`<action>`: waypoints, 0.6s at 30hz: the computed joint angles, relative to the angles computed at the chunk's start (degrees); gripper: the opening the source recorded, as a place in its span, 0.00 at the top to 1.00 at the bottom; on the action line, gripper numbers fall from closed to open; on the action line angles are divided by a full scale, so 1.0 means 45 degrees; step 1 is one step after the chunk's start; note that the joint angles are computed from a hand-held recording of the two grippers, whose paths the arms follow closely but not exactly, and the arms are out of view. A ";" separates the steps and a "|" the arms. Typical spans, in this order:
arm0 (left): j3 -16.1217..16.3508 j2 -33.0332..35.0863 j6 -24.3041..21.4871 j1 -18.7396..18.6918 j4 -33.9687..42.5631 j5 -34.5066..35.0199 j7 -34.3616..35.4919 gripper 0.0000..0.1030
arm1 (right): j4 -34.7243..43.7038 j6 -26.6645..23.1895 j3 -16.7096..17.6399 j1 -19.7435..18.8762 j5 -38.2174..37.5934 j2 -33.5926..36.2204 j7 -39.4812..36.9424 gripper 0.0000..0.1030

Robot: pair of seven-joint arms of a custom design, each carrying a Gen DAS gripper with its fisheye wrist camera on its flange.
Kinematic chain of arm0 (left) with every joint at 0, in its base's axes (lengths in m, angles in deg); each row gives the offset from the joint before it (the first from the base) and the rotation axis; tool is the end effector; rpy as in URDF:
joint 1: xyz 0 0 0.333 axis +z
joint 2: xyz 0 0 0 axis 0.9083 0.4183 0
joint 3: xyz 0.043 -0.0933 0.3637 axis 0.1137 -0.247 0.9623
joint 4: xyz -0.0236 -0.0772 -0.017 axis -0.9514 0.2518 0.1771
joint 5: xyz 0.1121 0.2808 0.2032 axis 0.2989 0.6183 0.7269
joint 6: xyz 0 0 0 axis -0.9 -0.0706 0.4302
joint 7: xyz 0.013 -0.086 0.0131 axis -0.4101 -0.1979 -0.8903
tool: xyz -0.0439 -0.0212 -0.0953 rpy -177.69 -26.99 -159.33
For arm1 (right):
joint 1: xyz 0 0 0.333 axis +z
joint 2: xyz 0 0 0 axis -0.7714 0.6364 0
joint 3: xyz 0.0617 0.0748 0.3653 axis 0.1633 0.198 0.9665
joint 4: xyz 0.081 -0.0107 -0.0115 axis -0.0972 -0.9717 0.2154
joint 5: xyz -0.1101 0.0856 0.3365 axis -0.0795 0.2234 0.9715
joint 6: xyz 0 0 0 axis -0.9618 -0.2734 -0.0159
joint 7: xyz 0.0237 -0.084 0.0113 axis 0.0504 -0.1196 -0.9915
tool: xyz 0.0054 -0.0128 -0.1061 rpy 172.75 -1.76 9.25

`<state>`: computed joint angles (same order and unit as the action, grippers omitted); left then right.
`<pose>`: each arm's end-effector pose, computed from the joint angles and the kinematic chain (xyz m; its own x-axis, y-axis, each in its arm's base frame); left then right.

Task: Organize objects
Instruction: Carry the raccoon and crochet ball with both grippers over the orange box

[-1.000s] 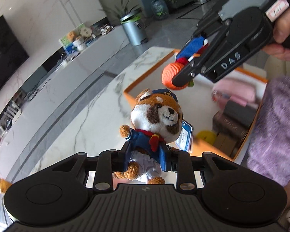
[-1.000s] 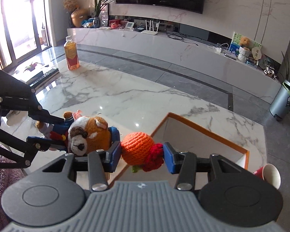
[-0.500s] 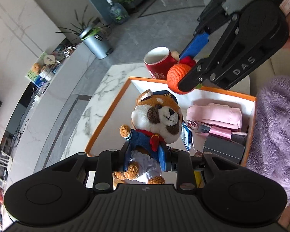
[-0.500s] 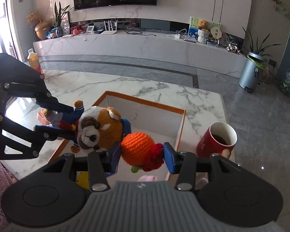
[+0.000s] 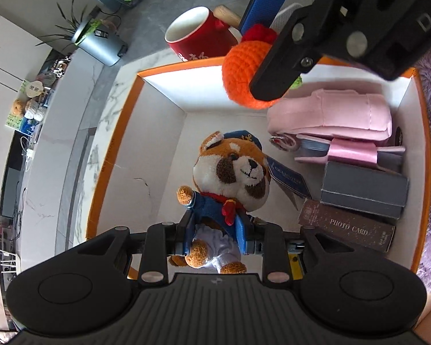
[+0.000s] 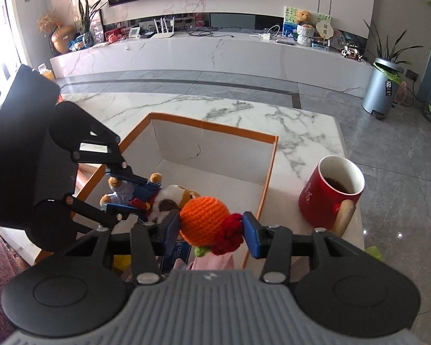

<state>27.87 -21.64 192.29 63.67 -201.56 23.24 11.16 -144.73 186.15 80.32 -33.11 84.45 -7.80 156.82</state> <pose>0.4153 -0.1519 0.4173 -0.6901 -0.5587 -0.4600 -0.5170 0.8254 -0.2270 0.4466 0.3413 0.4724 0.6605 -0.7500 -0.0347 -0.5671 -0.4681 -0.6777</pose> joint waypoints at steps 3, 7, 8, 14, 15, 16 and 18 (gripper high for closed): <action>0.0072 0.0290 -0.0362 -0.0079 0.0198 -0.0300 0.0494 0.67 | 0.0217 -0.0198 0.0004 0.0068 -0.0110 0.0226 -0.0034 0.52; 0.0299 0.0636 -0.0770 -0.0133 0.0361 0.0149 0.0194 0.67 | 0.0401 -0.0356 -0.0032 0.0175 -0.0353 0.0432 0.0115 0.52; 0.0395 0.0695 -0.0795 -0.0174 0.0359 -0.0059 0.0331 0.67 | 0.0424 -0.0384 -0.0033 0.0187 -0.0406 0.0472 0.0159 0.52; 0.0696 0.0796 -0.1077 -0.0254 0.0297 -0.0068 0.0220 0.65 | 0.0522 -0.0630 -0.0617 0.0640 -0.1307 0.0583 0.0974 0.52; 0.0739 0.0726 -0.1047 -0.0263 0.0252 -0.0347 0.0402 0.64 | 0.0535 -0.0665 -0.0683 0.0685 -0.1435 0.0581 0.1103 0.52; 0.0762 0.0666 -0.1014 -0.0249 0.0204 -0.0498 0.0502 0.61 | 0.0545 -0.0693 -0.0742 0.0729 -0.1557 0.0575 0.1223 0.52; 0.0756 0.0480 -0.0881 -0.0203 0.0059 -0.0677 0.0664 0.59 | 0.0545 -0.0735 -0.0872 0.0844 -0.1819 0.0541 0.1471 0.52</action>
<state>31.27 -19.48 188.33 62.76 -201.30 20.19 14.15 -142.27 182.84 76.39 -29.31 76.26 -5.37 163.44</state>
